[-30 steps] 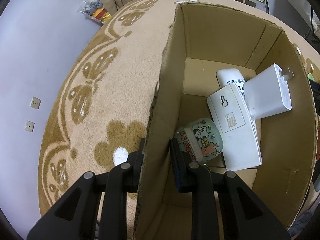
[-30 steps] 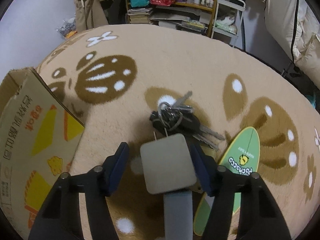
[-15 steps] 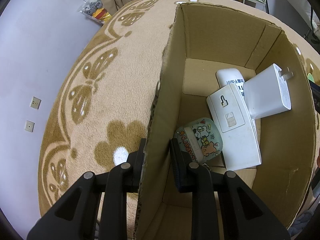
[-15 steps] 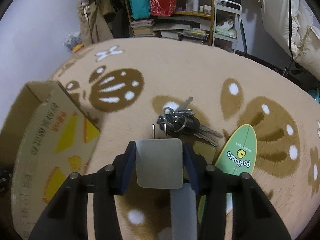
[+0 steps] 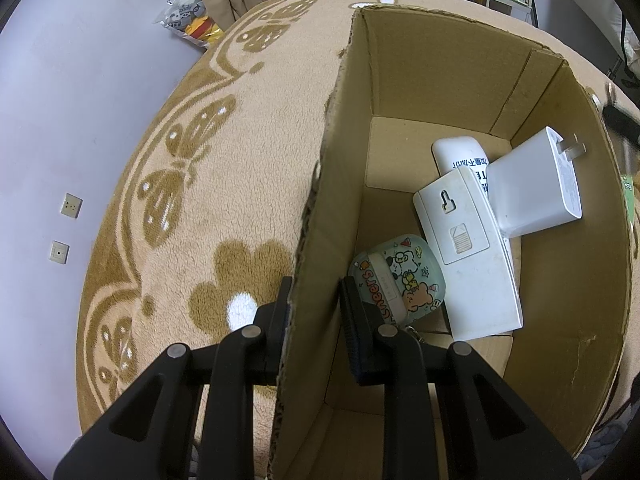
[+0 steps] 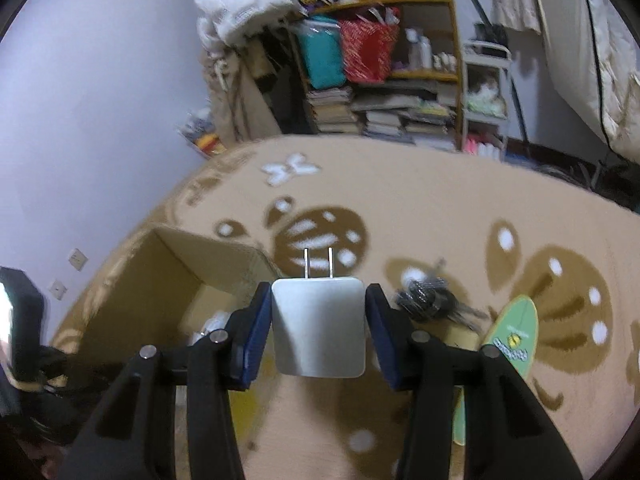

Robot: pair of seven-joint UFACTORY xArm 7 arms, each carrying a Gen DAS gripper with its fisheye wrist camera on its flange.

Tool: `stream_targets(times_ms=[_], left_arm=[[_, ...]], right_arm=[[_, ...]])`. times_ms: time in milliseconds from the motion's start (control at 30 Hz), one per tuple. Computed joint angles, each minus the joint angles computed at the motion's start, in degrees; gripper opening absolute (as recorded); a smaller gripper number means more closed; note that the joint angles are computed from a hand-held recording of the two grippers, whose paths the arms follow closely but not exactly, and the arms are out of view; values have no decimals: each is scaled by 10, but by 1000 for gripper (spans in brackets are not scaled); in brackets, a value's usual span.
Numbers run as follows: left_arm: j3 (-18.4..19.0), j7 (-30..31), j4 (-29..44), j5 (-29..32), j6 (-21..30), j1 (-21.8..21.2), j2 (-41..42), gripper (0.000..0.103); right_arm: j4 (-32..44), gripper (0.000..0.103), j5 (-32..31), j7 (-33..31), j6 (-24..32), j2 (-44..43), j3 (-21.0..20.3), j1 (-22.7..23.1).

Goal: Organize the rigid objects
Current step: 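Carry the white charger into the box with the right gripper and release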

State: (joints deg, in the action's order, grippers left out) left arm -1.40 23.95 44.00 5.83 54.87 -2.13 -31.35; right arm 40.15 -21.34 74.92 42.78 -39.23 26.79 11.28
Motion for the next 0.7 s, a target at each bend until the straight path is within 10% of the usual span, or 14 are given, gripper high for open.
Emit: stream_targets(times_ms=[700], left_arm=[[5,4,5,-11,7,1,3,22]], right_arm=[[77,49,-63,41,-74,104,20,10]])
